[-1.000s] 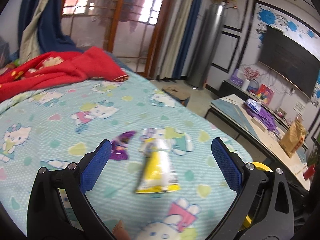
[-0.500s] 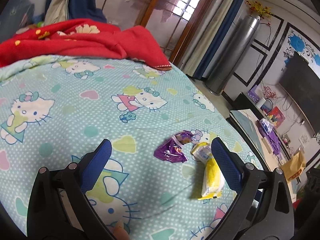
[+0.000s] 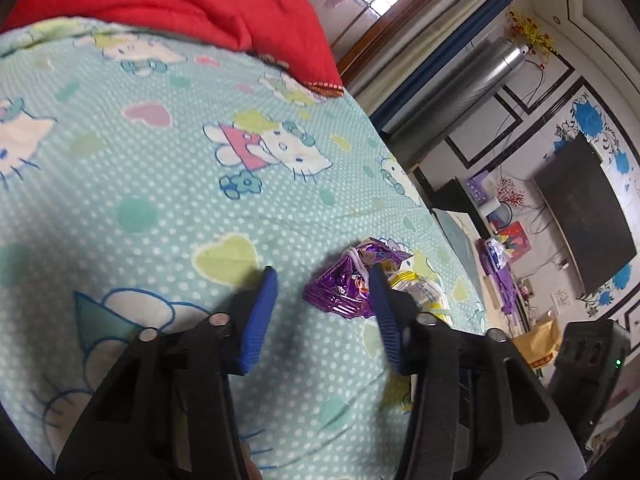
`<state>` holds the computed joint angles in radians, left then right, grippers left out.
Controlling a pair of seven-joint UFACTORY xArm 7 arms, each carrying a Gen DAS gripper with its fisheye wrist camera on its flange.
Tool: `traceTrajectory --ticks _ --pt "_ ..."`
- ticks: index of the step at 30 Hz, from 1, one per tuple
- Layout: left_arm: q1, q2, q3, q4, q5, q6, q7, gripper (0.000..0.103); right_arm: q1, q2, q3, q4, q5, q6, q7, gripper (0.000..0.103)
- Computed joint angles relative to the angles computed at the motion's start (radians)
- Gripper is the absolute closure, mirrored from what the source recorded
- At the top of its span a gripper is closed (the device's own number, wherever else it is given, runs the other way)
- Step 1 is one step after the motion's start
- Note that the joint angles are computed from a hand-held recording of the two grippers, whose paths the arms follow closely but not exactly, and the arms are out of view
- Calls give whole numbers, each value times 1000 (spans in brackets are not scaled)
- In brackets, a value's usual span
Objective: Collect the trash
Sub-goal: 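Grasp the purple wrappers with the left tool while the right tool grasps the yellow-white packet, then carry the purple wrappers and yellow-white packet over the yellow bin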
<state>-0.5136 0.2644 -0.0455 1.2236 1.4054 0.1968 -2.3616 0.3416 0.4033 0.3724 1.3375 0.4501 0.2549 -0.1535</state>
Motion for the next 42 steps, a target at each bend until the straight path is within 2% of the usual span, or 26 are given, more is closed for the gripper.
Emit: traceTrajectory --ticks 3,7,10,14,20,25,29,32,35,36,42 --pt "-1 16 -2 17 -27 -4 39 71 10 2 -6 -8 -11 -27 10 27" --pt "-17 36 10 38 -67 -14 94 71 6 0 -2 -27 -31 -56 12 44" --pt "-26 51 16 50 -131 -20 170 71 -3 -13 7 -51 -36 -73 5 47" --pt "-46 63 30 59 -229 -16 282 72 -5 -40 10 -98 -48 -108 10 49" --pt "-87 72 79 60 -285 -34 329 83 -25 -93 30 -178 -44 -150 7 49" --pt "-120 80 107 71 -301 -34 363 87 -35 -122 39 -215 -37 -163 8 49" --pt "-149 74 119 85 -272 -3 373 91 -62 -144 62 -240 5 -166 -22 49" --pt "-160 70 101 108 -228 37 399 93 -69 -163 63 -261 33 -172 -41 50" --pt "-159 73 59 136 -241 92 488 94 -78 -182 62 -278 70 -174 -64 50" --pt "-163 75 50 145 -242 107 509 99 -80 -189 60 -285 82 -177 -70 50" --pt "-184 96 21 193 -250 148 593 99 -94 -223 42 -312 178 -179 -111 50"
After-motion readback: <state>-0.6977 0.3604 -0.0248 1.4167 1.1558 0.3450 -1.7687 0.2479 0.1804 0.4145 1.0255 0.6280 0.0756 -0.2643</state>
